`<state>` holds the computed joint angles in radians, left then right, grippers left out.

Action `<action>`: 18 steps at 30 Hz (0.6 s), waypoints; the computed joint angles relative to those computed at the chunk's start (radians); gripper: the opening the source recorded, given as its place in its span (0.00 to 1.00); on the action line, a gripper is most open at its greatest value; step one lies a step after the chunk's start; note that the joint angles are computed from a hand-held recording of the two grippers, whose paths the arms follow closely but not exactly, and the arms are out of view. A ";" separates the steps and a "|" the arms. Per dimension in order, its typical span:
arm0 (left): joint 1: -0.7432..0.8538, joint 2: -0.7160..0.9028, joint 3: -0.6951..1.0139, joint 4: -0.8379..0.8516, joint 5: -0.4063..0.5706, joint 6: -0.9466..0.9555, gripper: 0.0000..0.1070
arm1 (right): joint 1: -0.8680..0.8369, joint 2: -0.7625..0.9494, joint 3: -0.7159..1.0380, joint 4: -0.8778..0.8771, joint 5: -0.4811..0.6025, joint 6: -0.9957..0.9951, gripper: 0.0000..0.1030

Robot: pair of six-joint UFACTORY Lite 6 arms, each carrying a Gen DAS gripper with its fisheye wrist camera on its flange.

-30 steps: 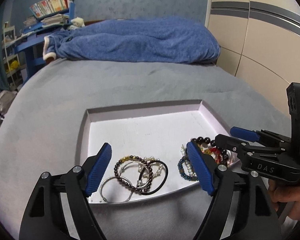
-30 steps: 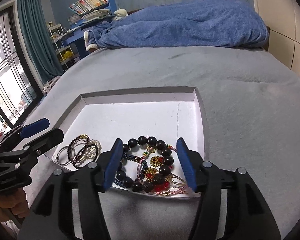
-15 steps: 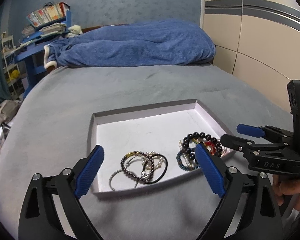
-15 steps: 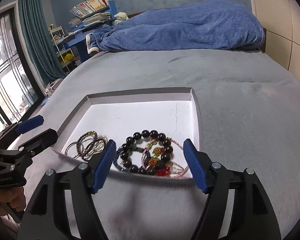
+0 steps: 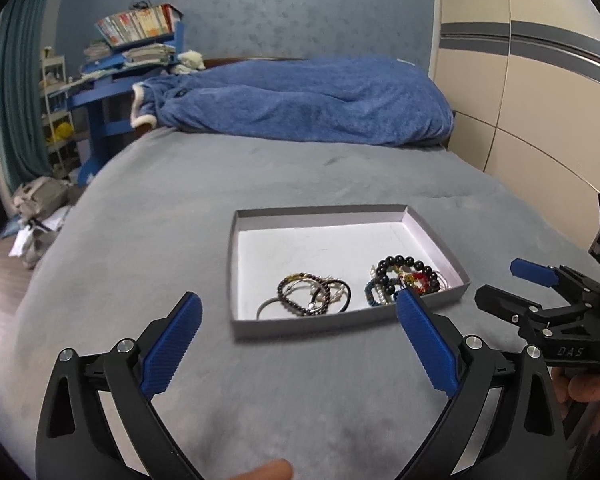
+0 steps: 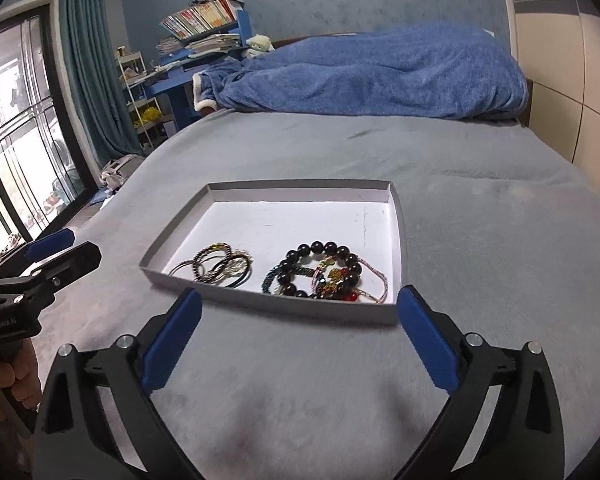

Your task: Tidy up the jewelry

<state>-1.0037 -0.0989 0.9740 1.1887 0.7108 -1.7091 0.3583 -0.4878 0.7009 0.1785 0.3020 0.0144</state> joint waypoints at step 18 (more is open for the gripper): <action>-0.108 0.027 0.000 0.022 0.120 -0.050 0.92 | 0.036 -0.120 -0.067 -0.108 0.033 0.099 0.95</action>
